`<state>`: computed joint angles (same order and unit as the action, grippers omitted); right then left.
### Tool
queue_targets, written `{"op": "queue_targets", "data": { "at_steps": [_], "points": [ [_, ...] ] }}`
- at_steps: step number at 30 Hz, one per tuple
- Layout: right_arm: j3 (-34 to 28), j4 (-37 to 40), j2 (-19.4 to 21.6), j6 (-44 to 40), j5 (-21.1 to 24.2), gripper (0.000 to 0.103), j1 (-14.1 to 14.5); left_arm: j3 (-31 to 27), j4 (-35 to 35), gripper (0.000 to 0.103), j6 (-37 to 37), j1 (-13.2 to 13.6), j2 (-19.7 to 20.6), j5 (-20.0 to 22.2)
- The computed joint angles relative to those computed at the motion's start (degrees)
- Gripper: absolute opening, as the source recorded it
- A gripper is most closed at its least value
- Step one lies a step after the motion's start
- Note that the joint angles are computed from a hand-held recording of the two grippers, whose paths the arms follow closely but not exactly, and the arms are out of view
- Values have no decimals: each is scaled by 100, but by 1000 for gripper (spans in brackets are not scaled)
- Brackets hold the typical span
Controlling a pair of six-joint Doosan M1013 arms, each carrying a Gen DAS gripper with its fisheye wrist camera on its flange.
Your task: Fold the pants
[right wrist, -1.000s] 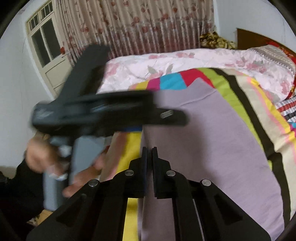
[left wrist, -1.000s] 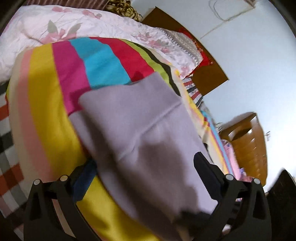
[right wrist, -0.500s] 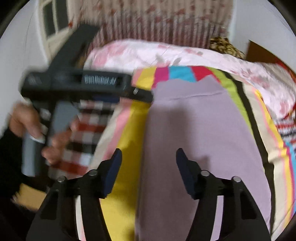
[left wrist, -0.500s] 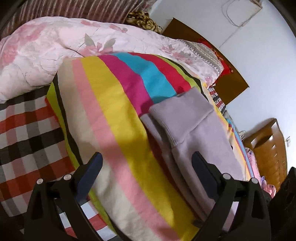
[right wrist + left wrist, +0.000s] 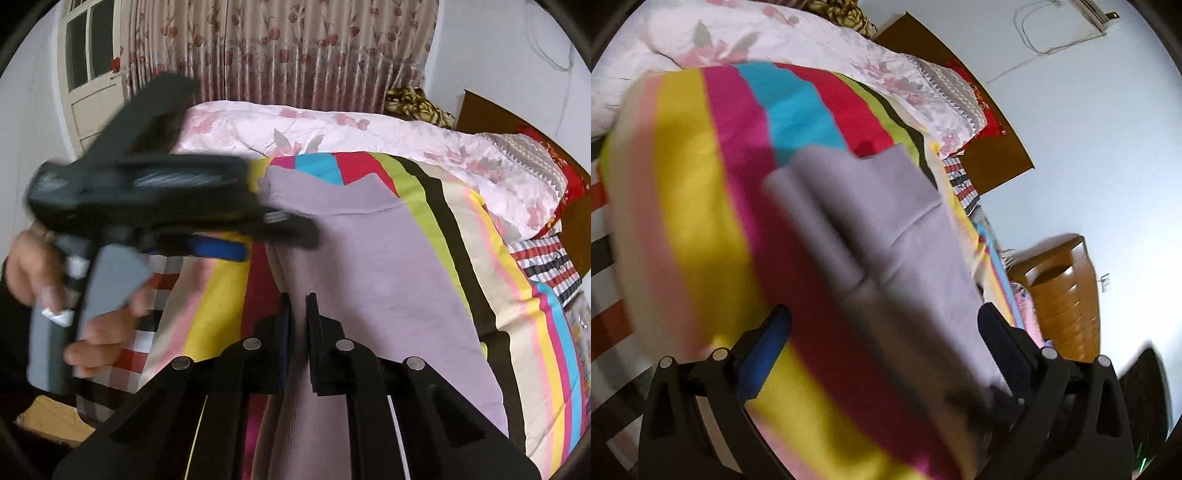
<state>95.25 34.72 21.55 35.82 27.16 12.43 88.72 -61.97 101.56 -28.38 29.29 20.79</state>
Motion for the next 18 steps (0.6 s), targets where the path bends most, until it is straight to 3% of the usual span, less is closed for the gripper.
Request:
{"op": "queue_targets", "data": {
  "at_steps": [2,4,6,8,9,10,12,13,14,18],
  "points": [
    [11,21,22,-82,17,9,32,-297,466,99,-402,0,194,168],
    [-4,58,56,-18,113,11,25,-484,1546,94,-1204,-79,274,117],
    [-24,301,87,-105,396,14,-46,-519,2567,66,-1968,-152,256,24],
    [14,505,61,-169,527,38,-102,-481,2951,50,-2200,-147,235,7],
    [55,725,33,-273,554,73,-151,-436,2793,40,-2022,-115,224,-11],
    [151,1206,-27,-587,512,89,-236,-379,2356,38,-1543,-61,216,2],
    [202,1543,-67,-742,660,86,-356,-290,1642,34,-728,9,202,-14],
    [211,1437,-84,-603,647,76,-390,-262,1565,34,-539,7,195,-64],
    [213,1271,-92,-443,596,74,-390,-244,1672,34,-542,-21,187,-145],
    [191,273,-114,448,555,67,-363,-239,3396,33,-1852,-202,158,-478]
  ]
}}
